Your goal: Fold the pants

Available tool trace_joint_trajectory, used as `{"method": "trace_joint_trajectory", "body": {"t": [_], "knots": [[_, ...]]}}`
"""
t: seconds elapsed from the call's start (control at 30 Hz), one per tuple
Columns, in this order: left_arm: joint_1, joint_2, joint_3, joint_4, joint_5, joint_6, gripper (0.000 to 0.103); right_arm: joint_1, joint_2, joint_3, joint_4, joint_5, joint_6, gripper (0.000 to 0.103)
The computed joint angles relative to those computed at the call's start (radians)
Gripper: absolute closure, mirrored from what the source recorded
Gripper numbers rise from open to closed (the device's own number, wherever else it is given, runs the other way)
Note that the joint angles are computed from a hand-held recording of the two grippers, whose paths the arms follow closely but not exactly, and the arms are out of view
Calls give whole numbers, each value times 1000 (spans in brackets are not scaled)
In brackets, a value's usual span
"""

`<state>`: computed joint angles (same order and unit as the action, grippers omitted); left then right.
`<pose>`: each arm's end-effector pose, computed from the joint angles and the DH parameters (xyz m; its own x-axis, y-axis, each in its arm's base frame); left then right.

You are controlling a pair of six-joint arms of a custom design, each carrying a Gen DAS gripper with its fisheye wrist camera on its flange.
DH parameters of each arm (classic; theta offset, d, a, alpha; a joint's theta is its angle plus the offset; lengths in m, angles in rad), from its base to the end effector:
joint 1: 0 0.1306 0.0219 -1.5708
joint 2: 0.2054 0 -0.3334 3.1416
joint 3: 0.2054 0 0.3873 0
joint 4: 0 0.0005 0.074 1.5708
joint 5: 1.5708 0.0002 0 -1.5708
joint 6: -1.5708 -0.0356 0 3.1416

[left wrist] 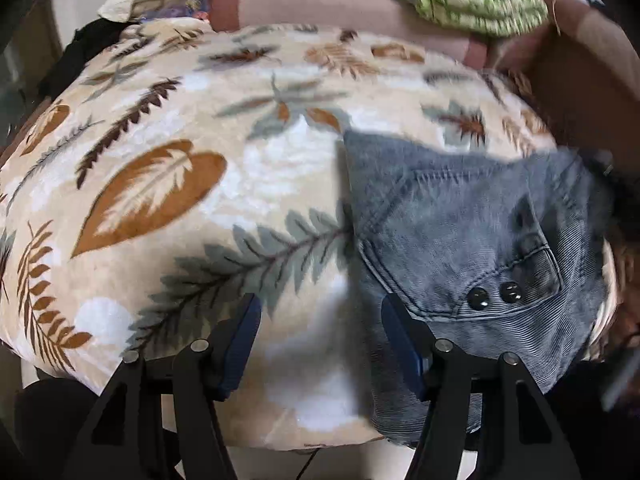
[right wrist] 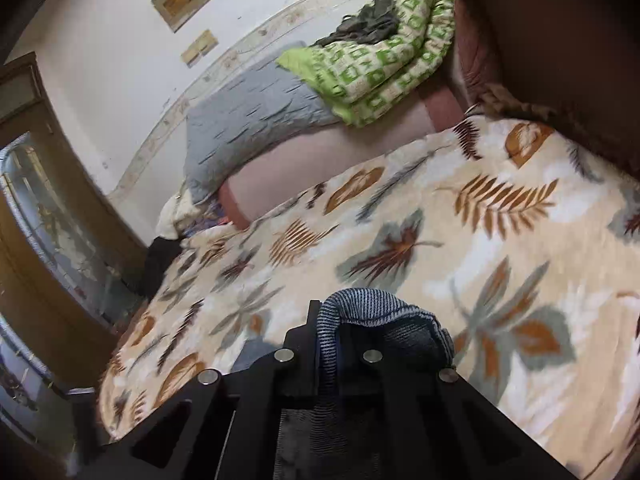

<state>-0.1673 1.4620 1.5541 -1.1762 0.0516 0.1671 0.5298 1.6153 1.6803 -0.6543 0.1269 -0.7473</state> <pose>0.4835 -0.0840 0.4011 -0.8910 -0.0180 -0.4536 0.0425 0.9915 -0.1228 0.5044 0.2896 0.4179 -0.6308 0.4119 -0.6576 0.0249 0.8578 0.5134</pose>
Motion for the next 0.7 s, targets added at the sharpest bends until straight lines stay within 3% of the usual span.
{"method": "trace_joint_trajectory", "body": {"t": [0.1, 0.17, 0.2, 0.27, 0.3, 0.37, 0.4, 0.43, 0.5, 0.53, 0.57, 0.7], "knots": [[-13, 1, 18, 30, -9, 11, 39, -29, 93, 72, -225, -39, -63, 93], [-19, 19, 48, 27, 16, 20, 39, -43, 66, 36, -228, -93, -137, 82], [-24, 29, 64, 26, 19, 26, 39, -41, 44, 18, -226, -64, -136, 75], [-41, 69, 112, 24, 13, 32, 39, -19, -2, -1, -270, 98, -110, 37], [-50, 89, 134, 25, 11, 34, 39, -7, -49, -45, -240, 177, -107, 36], [-67, 121, 164, 23, 2, 34, 39, -4, -135, -140, -116, 157, -81, 36], [-76, 143, 185, 15, -6, 37, 39, 1, -151, -150, -95, 131, -58, 37], [-82, 156, 196, 13, -6, 42, 39, 14, -147, -135, -102, 129, -24, 41], [-102, 177, 207, 17, -15, 46, 39, 41, -110, -80, -131, 115, 48, 62], [-112, 182, 209, 12, -25, 44, 39, 52, -79, -42, -151, 98, 64, 77], [-121, 185, 207, 9, -26, 38, 39, 58, -51, -7, -168, 88, 67, 84], [-151, 186, 178, -9, -72, -3, 37, 92, 41, 56, -244, 33, 56, 85]]}}
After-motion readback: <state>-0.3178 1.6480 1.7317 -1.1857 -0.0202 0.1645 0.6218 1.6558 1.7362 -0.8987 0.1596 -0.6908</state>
